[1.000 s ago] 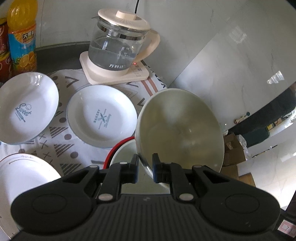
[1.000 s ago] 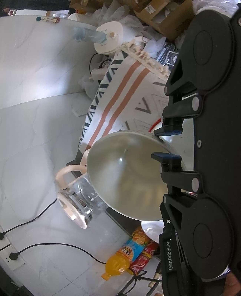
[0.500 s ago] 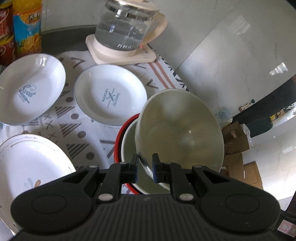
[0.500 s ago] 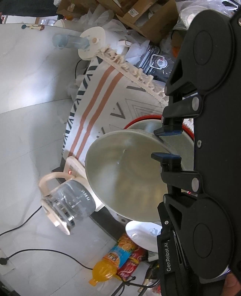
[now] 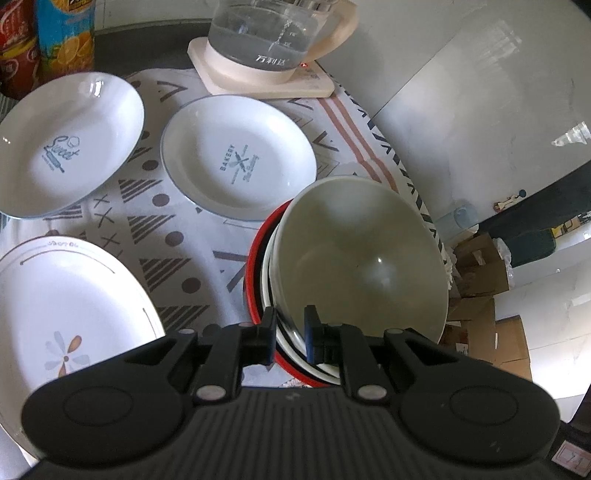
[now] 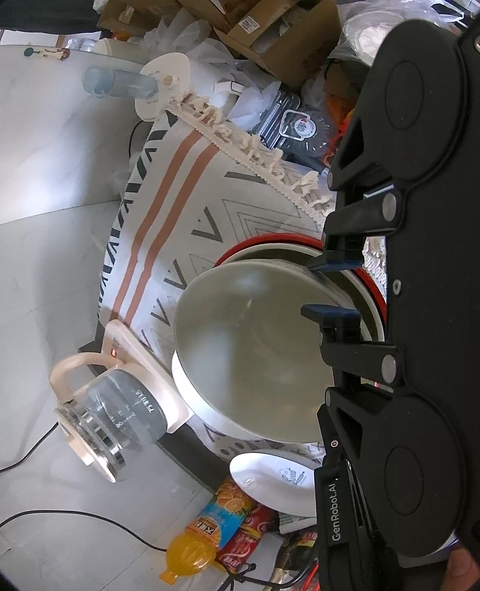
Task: Organize plates and bowls
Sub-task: 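Carry the small white bowl onto the bowl stack and open both grippers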
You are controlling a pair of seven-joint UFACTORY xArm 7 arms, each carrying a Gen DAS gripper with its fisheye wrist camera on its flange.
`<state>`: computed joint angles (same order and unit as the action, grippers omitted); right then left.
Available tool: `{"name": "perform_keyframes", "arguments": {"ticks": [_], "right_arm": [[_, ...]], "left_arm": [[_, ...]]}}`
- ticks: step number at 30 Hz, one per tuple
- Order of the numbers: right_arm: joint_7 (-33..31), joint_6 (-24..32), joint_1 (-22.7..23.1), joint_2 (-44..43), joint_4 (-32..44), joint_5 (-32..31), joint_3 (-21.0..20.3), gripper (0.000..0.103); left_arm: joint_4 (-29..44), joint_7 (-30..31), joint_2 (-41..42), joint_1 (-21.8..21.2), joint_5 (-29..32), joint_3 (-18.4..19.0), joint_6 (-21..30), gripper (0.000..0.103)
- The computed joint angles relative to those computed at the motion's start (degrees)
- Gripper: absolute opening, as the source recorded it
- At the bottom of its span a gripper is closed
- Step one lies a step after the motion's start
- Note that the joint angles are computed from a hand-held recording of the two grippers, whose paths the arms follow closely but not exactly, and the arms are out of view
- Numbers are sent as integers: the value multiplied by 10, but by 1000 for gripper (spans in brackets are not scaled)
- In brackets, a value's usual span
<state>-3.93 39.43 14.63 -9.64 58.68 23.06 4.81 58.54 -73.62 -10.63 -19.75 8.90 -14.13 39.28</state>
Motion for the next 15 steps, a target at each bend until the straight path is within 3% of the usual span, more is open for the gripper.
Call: {"name": "perform_keyframes", "arguments": {"ticks": [11, 15], "right_arm": [[9, 5, -3, -7, 1, -19, 0, 23], [-2, 0, 0, -20, -4, -11, -2, 23]], "left_arm": [[7, 21, -3, -2, 3, 1, 10, 16], [0, 29, -14, -1, -1, 2, 8, 22]]}}
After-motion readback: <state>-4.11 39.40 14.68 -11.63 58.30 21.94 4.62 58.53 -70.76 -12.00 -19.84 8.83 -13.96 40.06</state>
